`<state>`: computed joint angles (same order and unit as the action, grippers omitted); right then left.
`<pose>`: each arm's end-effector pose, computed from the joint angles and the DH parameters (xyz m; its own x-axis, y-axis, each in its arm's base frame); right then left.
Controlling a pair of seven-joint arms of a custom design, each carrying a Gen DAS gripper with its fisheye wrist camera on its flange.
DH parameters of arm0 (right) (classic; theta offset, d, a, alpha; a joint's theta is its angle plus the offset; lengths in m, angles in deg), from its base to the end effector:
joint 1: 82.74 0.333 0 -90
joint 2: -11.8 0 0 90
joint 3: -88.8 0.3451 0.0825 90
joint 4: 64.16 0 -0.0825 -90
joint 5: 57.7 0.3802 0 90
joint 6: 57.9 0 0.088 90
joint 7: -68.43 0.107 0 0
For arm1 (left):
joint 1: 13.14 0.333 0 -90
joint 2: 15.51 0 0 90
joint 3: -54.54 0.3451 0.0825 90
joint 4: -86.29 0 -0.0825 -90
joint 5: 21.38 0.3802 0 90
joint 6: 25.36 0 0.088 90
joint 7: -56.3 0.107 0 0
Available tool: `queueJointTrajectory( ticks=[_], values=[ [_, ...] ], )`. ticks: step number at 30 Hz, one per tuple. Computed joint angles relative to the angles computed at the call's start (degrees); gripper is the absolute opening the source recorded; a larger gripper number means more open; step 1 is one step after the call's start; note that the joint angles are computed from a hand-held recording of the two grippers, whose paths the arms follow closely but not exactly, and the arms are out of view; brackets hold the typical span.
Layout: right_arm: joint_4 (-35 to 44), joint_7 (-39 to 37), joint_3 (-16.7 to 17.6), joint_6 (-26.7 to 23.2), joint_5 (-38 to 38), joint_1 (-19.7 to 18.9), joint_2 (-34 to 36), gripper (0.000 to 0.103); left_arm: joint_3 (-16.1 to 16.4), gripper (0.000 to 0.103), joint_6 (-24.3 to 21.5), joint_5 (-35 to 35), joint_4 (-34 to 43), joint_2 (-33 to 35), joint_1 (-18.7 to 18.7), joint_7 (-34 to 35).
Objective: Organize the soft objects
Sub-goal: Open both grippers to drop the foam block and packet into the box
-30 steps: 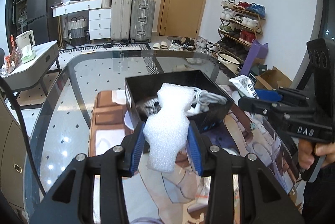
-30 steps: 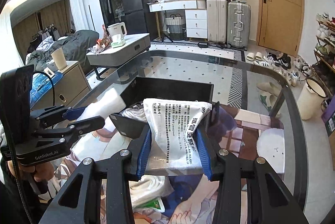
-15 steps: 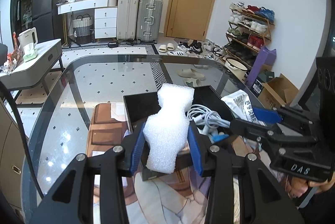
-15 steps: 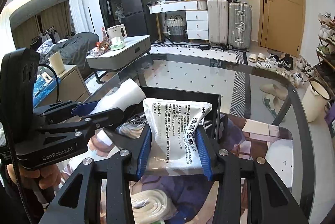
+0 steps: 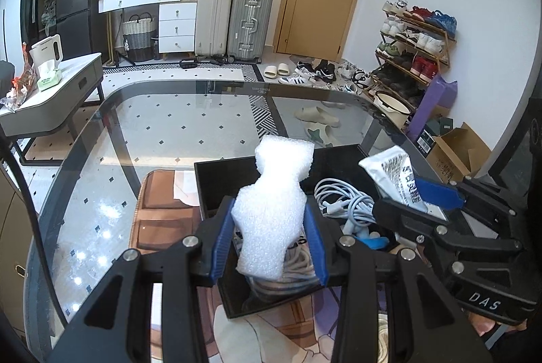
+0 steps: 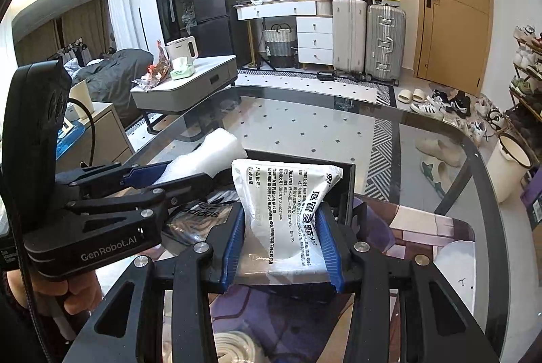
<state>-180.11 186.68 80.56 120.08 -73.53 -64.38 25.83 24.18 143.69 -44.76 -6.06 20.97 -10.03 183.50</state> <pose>0.6287 0.1428 0.4588 0.0285 -0.9923 -0.1202 -0.6727 0.0699 -0.7366 0.7118 -0.2373 0.3984 -0.5693 -0.8035 0.1742 -0.6138 0.2744 -0.7403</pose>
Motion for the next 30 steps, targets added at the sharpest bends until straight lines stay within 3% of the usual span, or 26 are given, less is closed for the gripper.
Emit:
queueJointTrajectory(
  ticks=[4,7,10,12,14,15,17,20,22,24,28,30],
  values=[
    [1.26,0.48,-0.95,-0.39,-0.41,0.68,1.05,0.042,0.03,0.039,-0.08,0.27,0.29,0.36,-0.06,-0.01],
    [2.03,-0.78,0.38,-0.30,0.72,-0.63,1.78,0.042,0.79,0.039,-0.37,1.04,1.06,0.96,-0.81,-0.37],
    [3.13,-1.41,0.24,-0.40,1.11,-0.46,2.78,0.042,2.58,0.039,-0.72,2.37,1.96,1.38,-2.41,-1.77],
    [3.02,-3.51,2.08,0.46,2.34,-2.02,2.94,0.049,2.86,0.041,-1.04,2.95,1.87,1.33,-2.55,-2.03],
    [1.58,-6.20,4.93,3.11,4.83,-4.53,2.37,0.054,1.05,0.051,-0.69,2.37,1.24,1.34,-1.05,-0.78],
    [0.85,-6.41,4.46,3.91,5.61,-4.17,1.94,0.057,-0.01,0.059,-0.41,1.82,0.82,1.26,-0.11,-0.03],
    [-0.13,-4.61,-1.11,4.19,4.79,0.78,1.26,0.065,-2.60,0.061,0.61,0.44,-0.31,1.13,2.20,2.12],
    [-1.36,-3.42,-4.43,4.05,4.01,3.61,0.26,0.066,-5.03,0.069,1.06,-0.54,-1.76,0.65,4.48,4.79],
    [-2.50,-1.84,-6.71,4.47,2.96,5.45,-0.55,0.073,-6.54,0.088,2.56,-1.81,-3.27,0.02,5.85,6.37],
    [-3.82,-0.08,-8.95,5.05,1.80,7.25,-1.50,0.080,-7.75,0.096,4.75,-2.42,-4.79,-0.52,6.97,7.25],
    [-6.11,1.74,-10.43,5.39,-0.44,8.46,-3.66,0.098,-10.13,0.103,5.86,-2.35,-6.78,-1.29,9.62,8.64],
    [-7.55,1.74,-7.94,5.41,-0.17,6.37,-5.12,0.102,-10.64,0.103,7.36,-1.84,-8.45,-2.21,10.46,8.81]
  ],
)
